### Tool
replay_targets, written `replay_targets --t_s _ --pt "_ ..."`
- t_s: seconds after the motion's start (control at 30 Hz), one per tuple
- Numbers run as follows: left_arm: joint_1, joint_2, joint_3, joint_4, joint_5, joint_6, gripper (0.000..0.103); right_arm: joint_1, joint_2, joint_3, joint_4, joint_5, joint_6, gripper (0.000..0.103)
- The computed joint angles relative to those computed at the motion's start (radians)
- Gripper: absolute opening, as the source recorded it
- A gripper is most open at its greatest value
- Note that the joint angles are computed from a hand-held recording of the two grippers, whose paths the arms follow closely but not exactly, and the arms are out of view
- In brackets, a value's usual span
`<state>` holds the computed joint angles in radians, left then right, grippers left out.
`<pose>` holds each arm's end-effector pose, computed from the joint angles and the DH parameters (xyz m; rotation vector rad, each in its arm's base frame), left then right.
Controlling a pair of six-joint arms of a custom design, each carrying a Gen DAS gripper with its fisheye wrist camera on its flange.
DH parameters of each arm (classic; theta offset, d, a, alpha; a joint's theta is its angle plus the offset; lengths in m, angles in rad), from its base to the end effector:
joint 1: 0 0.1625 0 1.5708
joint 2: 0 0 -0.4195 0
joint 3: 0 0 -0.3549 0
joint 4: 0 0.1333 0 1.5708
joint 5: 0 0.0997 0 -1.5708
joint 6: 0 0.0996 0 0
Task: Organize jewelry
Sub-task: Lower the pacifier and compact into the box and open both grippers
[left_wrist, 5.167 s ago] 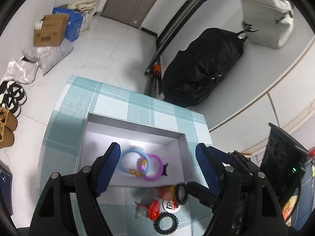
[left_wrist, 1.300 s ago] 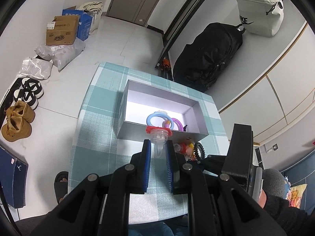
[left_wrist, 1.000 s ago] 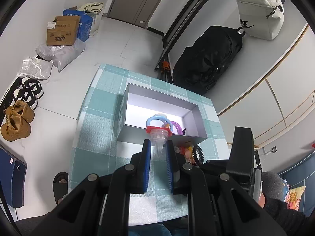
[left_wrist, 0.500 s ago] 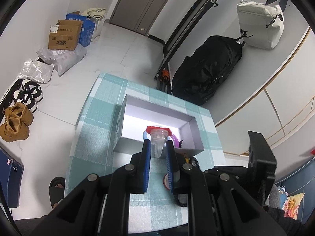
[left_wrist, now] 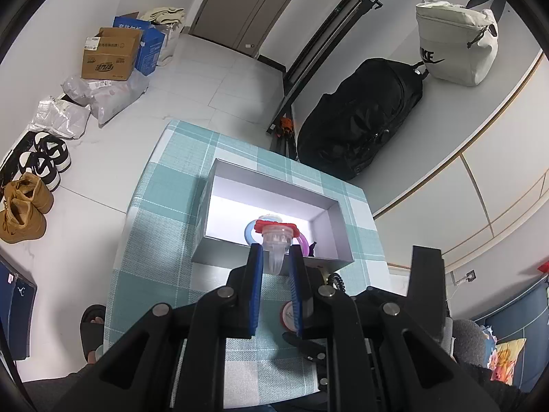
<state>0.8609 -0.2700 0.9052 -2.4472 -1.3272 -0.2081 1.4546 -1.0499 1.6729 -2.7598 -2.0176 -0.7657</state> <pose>-0.4085 -0.7168 -0.0062 0.6997 2.9087 -0.4872 0.0167 -0.6355 0.2969 0.6347 -2.3978 0.4109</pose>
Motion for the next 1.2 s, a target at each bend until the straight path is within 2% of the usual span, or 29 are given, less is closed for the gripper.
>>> replay_targets --t_s 0.13,0.2,0.23,0.27,0.47,0.5,0.57,0.63,0.73,1.03,1.2 --pt "0.002 -0.001 -0.002 0.001 -0.004 -0.002 0.01 0.004 0.026 -0.02 0.018 -0.034 0.004 0.056" --pt "0.001 -0.001 0.0 -0.001 -0.004 -0.004 0.01 0.005 0.039 -0.025 0.014 -0.053 0.0 0.047" --pt "0.001 -0.001 0.0 -0.001 -0.006 -0.005 0.01 0.006 0.043 -0.027 0.009 -0.054 -0.002 0.046" --pt "0.001 0.0 0.0 0.0 -0.007 -0.004 0.01 0.005 0.04 -0.026 0.015 -0.048 0.002 0.039" --pt "-0.002 -0.001 0.005 -0.011 -0.005 -0.006 0.01 -0.001 0.024 -0.024 0.032 -0.014 0.023 0.037" --pt "-0.002 -0.003 0.01 -0.02 -0.005 -0.005 0.01 -0.001 0.019 -0.021 0.031 -0.001 0.024 0.022" --pt "-0.004 -0.004 0.015 -0.039 -0.002 -0.004 0.01 0.0 0.003 -0.012 0.019 0.038 0.026 0.014" --pt "-0.003 -0.001 0.011 -0.041 -0.004 -0.007 0.01 -0.006 -0.01 -0.006 0.016 0.065 0.032 0.014" --pt "-0.001 0.011 -0.01 -0.035 -0.015 -0.02 0.01 -0.01 0.0 -0.021 0.034 0.051 0.054 0.014" --pt "-0.002 0.025 -0.035 -0.071 -0.034 -0.013 0.01 -0.031 -0.052 -0.043 0.105 0.213 0.132 0.014" --pt "0.001 0.052 -0.087 -0.048 -0.048 -0.003 0.01 -0.039 -0.094 -0.035 0.075 0.33 0.139 0.014"
